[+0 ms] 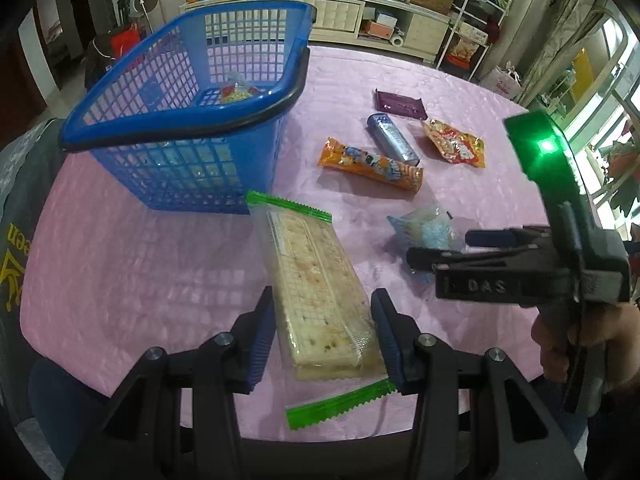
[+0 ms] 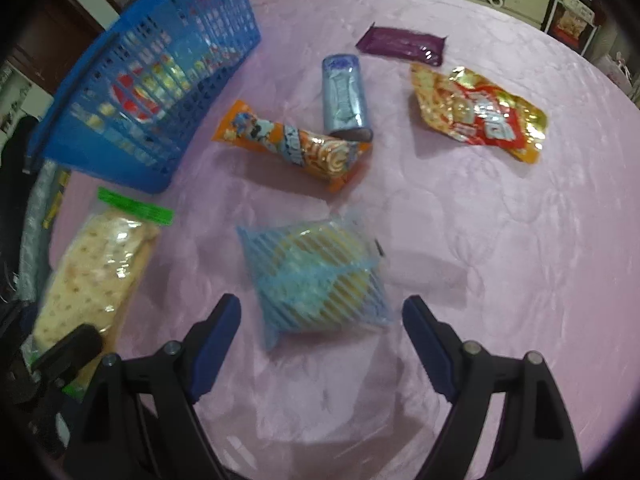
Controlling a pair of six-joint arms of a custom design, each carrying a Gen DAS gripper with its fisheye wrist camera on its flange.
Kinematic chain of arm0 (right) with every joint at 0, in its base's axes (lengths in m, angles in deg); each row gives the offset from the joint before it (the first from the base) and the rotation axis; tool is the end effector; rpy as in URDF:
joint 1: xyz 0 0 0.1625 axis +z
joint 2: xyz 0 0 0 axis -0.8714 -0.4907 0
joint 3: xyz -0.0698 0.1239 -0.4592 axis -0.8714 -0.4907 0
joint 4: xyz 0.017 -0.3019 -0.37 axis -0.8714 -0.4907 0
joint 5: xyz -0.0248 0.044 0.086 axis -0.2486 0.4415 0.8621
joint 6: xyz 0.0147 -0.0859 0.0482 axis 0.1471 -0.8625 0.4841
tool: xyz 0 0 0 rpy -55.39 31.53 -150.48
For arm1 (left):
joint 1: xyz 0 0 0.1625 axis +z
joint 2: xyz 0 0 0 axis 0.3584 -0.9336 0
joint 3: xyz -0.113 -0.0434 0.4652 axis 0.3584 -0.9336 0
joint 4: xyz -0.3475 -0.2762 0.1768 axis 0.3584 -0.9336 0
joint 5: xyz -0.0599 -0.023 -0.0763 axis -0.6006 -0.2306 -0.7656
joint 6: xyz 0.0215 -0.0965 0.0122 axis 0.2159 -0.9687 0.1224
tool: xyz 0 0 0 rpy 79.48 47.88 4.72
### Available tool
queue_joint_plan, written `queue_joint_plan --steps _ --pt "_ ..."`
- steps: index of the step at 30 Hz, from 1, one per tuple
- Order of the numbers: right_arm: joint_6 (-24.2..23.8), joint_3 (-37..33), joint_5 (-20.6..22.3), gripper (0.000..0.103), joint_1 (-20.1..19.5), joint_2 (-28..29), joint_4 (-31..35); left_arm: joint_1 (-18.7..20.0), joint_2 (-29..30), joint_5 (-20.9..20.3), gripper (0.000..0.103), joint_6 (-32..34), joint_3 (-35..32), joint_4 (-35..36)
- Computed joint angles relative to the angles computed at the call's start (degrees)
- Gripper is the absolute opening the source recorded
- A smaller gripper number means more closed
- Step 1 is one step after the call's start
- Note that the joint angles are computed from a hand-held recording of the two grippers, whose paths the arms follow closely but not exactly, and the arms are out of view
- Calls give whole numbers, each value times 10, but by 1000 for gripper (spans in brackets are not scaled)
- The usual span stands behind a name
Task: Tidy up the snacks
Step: 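Grasp the blue striped biscuit bag with the right gripper while the left gripper holds the crackers, then carry both packs into the basket and open both grippers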
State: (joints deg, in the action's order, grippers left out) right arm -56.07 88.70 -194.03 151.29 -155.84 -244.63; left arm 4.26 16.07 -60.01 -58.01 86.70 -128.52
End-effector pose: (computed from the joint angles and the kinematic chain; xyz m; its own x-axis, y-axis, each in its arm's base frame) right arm 0.0866 -0.4072 0.1819 -0.7421 -0.3984 0.5391 -0.4280 0.9005 0.0763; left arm -0.2625 -0.3435 0.0145 -0.7895 -0.0443 -0.6121 0.2514 0.8865 -0.3885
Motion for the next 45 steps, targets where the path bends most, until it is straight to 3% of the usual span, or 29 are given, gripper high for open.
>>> queue_joint_plan --steps 4,12,17,31,40,45 --pt "-28 3 5 85 2 17 -36 1 -3 -2 45 -2 6 0" --pt "-77 33 -3 59 17 9 -92 -3 -1 -2 45 -3 18 -23" --pt "-85 55 6 59 23 -28 -100 -26 -18 2 45 -15 29 -14" --pt "-62 67 29 59 73 -156 -20 -99 -76 27 43 -21 35 11" --pt "-17 17 53 59 140 -156 5 -113 -145 83 36 16 7 84" --pt "3 -20 74 59 175 -121 3 -94 -179 111 19 44 -16 128"
